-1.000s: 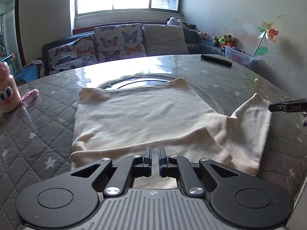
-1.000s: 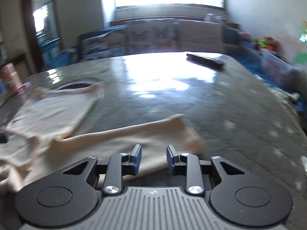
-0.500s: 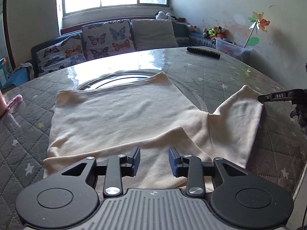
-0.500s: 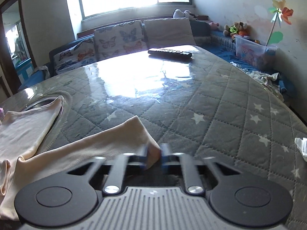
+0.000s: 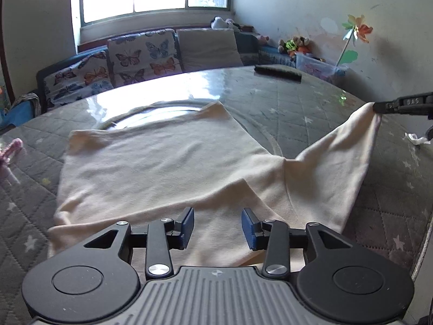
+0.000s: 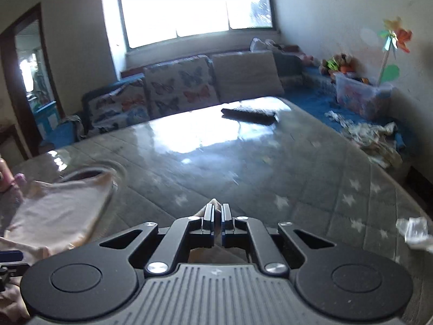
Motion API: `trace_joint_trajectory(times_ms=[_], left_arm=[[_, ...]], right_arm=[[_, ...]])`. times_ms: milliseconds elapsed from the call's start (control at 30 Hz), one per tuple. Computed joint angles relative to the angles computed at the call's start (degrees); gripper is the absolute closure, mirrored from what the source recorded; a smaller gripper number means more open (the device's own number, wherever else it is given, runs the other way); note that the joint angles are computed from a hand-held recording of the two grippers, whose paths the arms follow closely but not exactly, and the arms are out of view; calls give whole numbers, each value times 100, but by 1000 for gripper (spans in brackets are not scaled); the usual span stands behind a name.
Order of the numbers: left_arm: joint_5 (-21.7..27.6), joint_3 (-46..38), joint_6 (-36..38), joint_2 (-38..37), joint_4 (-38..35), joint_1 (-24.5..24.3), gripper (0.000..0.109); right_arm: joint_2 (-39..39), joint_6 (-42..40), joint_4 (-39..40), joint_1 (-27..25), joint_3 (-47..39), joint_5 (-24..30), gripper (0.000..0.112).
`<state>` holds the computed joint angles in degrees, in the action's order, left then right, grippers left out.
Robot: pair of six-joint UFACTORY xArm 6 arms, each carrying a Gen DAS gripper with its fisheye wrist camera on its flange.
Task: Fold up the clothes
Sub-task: 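Fold the held sleeve across the shirt body with the right gripper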
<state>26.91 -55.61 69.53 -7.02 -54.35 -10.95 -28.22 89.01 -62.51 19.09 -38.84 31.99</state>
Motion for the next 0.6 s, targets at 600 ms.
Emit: trace_joint_trajectory(times_ms=[600], left_arm=[[-362, 228, 375, -297, -771, 1278, 64]], right_arm=[[3119, -3132, 1283, 1546, -3681, -1424, 108]])
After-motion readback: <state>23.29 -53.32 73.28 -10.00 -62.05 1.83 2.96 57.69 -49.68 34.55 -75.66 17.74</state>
